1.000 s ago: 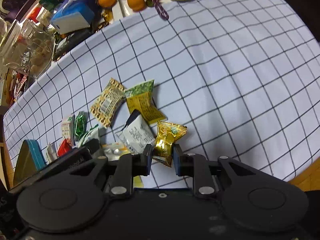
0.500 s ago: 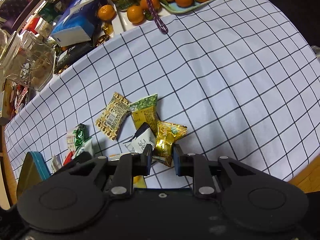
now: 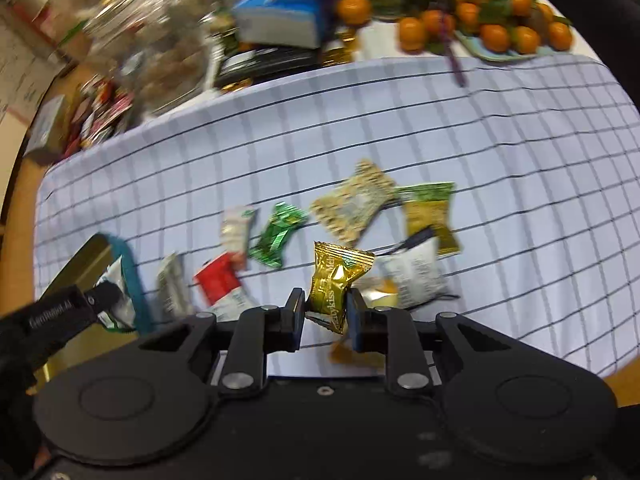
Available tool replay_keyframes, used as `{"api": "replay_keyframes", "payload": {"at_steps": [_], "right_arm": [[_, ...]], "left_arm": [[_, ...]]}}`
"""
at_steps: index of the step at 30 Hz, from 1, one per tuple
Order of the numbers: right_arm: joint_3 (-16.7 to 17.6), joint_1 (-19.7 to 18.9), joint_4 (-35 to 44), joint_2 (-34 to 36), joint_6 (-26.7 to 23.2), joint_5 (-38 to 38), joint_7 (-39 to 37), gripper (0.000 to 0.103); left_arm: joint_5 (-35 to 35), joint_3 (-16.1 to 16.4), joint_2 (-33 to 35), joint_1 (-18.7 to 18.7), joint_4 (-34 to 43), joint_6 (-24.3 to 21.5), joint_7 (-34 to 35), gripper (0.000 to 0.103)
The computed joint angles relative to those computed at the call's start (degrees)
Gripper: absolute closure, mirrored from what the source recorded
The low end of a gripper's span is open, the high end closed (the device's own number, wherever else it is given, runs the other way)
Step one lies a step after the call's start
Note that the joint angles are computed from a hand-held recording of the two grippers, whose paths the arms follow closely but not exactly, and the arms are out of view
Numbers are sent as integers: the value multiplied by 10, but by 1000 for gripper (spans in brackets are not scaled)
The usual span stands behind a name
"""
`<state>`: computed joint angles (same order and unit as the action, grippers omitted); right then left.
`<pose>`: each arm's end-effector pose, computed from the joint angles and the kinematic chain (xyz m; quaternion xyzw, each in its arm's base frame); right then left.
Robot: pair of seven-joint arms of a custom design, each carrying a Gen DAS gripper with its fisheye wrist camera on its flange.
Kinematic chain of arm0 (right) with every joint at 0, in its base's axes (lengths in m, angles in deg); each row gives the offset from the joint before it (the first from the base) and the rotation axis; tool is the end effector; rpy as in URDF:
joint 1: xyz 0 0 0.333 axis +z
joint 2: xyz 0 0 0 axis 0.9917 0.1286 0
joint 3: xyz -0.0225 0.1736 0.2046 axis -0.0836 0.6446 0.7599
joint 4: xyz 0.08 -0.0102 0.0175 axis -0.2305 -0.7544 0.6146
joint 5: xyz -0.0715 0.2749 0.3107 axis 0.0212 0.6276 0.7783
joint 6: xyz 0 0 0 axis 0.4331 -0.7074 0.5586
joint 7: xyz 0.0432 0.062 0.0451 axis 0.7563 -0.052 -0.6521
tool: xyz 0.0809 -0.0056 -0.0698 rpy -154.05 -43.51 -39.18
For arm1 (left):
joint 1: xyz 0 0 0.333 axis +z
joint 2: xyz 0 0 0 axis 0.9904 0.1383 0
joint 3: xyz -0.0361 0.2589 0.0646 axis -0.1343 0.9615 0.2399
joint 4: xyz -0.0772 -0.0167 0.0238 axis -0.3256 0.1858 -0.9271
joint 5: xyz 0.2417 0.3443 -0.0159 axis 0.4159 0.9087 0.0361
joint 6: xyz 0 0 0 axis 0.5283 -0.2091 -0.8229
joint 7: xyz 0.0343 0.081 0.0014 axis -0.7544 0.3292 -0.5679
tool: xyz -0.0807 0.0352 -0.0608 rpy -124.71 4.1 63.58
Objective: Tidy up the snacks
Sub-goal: 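Carry both packets over the gold tray and open both tools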
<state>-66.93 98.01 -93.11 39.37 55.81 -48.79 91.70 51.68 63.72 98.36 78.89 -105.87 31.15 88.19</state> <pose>0.5801 0.1942 0.5497 -0.3239 0.9321 -0.0786 0.1418 0.7072 -0.1352 0.5496 -0.6013 0.7649 -0.2110 0.0938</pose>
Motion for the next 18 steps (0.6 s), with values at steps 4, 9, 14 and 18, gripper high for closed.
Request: {"api": "replay_keyframes", "payload": {"at_steps": [4,9,14,18], "right_arm": [[2,6,69,60,32,51,-36,80],[2,23,161,139,54,80,-50,80],[3,42,286,236,36,105,-99,79],[-3,65,389,312,-1,92,-132,79]], "left_arm": [[31,23,23,6,31,-1,-49,63],[75,41,49,16,62,-3,-88,63],[84,44,77,33,99,-23,-92,62],[86,44,93,43,122,-34,-93,62]]}}
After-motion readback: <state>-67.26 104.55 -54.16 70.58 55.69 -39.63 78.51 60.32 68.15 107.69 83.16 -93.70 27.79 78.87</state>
